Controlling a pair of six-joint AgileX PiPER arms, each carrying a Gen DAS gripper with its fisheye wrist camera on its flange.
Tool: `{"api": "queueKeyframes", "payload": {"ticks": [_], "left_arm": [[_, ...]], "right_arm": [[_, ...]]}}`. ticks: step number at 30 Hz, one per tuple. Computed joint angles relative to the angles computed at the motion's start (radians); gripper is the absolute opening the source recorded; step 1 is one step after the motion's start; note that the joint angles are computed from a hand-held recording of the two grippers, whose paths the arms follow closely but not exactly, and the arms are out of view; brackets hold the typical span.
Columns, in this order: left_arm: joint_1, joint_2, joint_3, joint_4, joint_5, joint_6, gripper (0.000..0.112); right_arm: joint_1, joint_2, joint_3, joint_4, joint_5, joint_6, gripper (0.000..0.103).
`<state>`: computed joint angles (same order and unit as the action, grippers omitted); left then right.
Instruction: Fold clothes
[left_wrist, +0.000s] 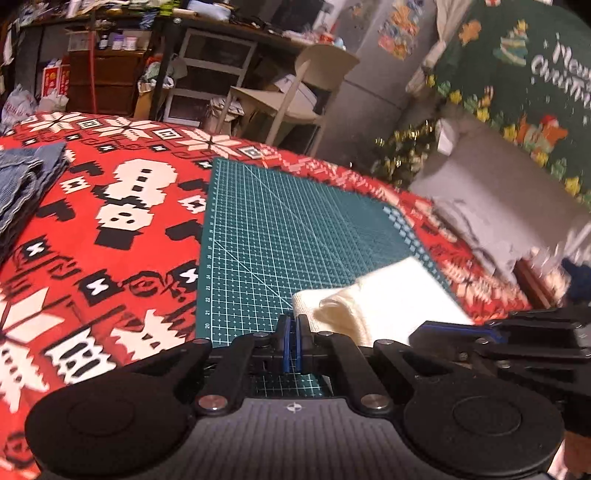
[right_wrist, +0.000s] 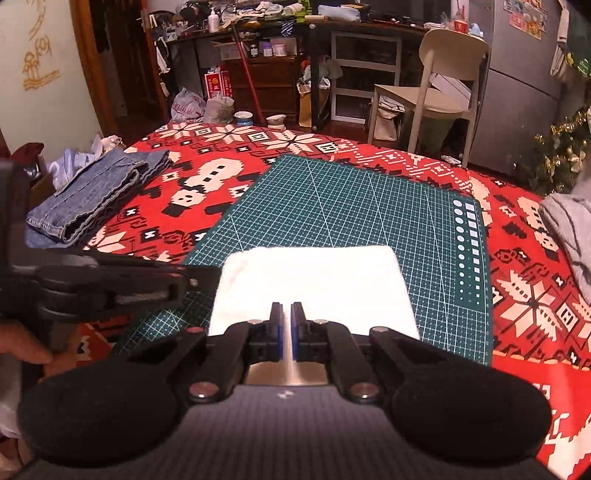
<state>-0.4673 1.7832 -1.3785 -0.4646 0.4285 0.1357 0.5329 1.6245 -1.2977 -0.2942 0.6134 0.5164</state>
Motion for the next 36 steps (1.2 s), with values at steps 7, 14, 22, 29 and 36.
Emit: {"api": "queueKeyframes", "payload": {"ticks": [7, 14, 22, 29, 36], "left_arm": [[-0.05, -0.047, 0.034, 0.152, 0.014, -0.116, 0.0], [-0.169, -0.092, 0.065, 0.54, 0.024, -0.374, 0.0], [-0.182, -0.133, 0.102, 0.521, 0.041, -0.358, 0.0], [-0.206, -0.158, 0.131, 0.543, 0.05, -0.381, 0.0], [-0.221, -0.185, 0.172, 0.517, 0.057, -0.368, 0.0]], "right_arm": [[-0.012, -0.003, 0.014, 0.029, -0.018, -0.006, 0.004], [-0.006, -0.008, 0.024, 0.014, -0.025, 0.023, 0.004], [0.004, -0.015, 0.02, 0.014, -0.007, 0.027, 0.005], [0.059, -0.106, 0.103, 0.058, 0.039, 0.009, 0.004], [0.112, -0.212, 0.222, 0.035, 0.04, 0.117, 0.004]]}}
